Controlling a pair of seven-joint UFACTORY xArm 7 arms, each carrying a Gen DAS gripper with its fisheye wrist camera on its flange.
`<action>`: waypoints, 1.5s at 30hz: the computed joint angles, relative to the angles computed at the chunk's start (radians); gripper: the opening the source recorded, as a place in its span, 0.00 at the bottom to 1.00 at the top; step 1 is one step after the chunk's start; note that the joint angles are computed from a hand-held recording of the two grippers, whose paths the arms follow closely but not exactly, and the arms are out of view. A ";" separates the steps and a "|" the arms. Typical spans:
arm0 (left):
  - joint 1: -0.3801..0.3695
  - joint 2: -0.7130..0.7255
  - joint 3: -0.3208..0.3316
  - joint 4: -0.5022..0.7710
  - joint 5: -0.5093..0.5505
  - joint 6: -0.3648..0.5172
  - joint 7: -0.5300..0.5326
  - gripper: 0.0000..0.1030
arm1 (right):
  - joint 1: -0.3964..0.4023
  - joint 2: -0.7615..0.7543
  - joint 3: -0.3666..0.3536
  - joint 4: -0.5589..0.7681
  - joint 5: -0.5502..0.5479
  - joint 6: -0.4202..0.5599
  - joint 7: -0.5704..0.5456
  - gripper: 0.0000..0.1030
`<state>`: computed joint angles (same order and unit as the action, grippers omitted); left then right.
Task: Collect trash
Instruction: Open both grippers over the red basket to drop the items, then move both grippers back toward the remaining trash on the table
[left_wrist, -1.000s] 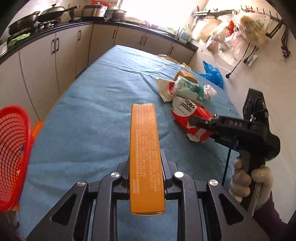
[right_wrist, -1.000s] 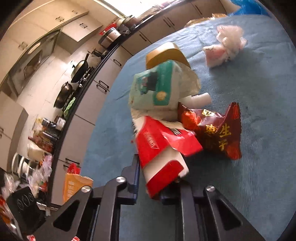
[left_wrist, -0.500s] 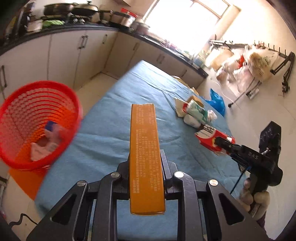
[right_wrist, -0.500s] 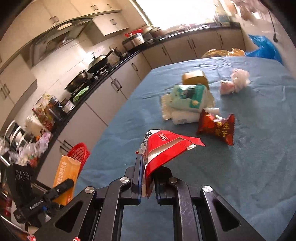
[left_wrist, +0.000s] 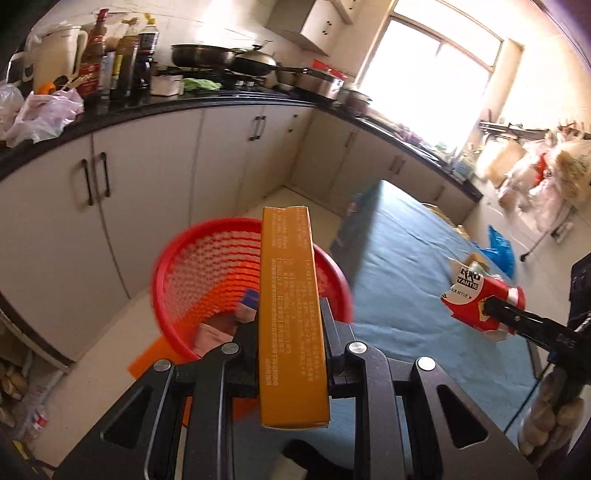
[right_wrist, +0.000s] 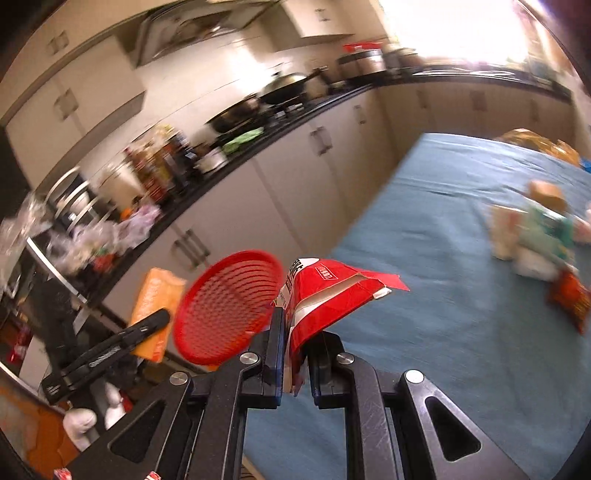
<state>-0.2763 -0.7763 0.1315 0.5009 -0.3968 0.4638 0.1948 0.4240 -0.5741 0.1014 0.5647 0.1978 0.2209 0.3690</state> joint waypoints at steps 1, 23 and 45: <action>-0.006 0.015 0.017 0.010 -0.003 -0.002 0.013 0.21 | 0.011 0.042 0.002 0.027 0.000 -0.011 -0.007 0.12; 0.031 0.099 0.005 0.019 0.015 -0.098 0.002 0.68 | -0.094 0.288 0.119 0.160 -0.077 -0.055 0.079 0.53; 0.063 -0.053 -0.070 -0.036 0.098 0.004 -0.137 0.72 | -0.127 -0.085 0.078 -0.129 -0.190 -0.016 0.200 0.69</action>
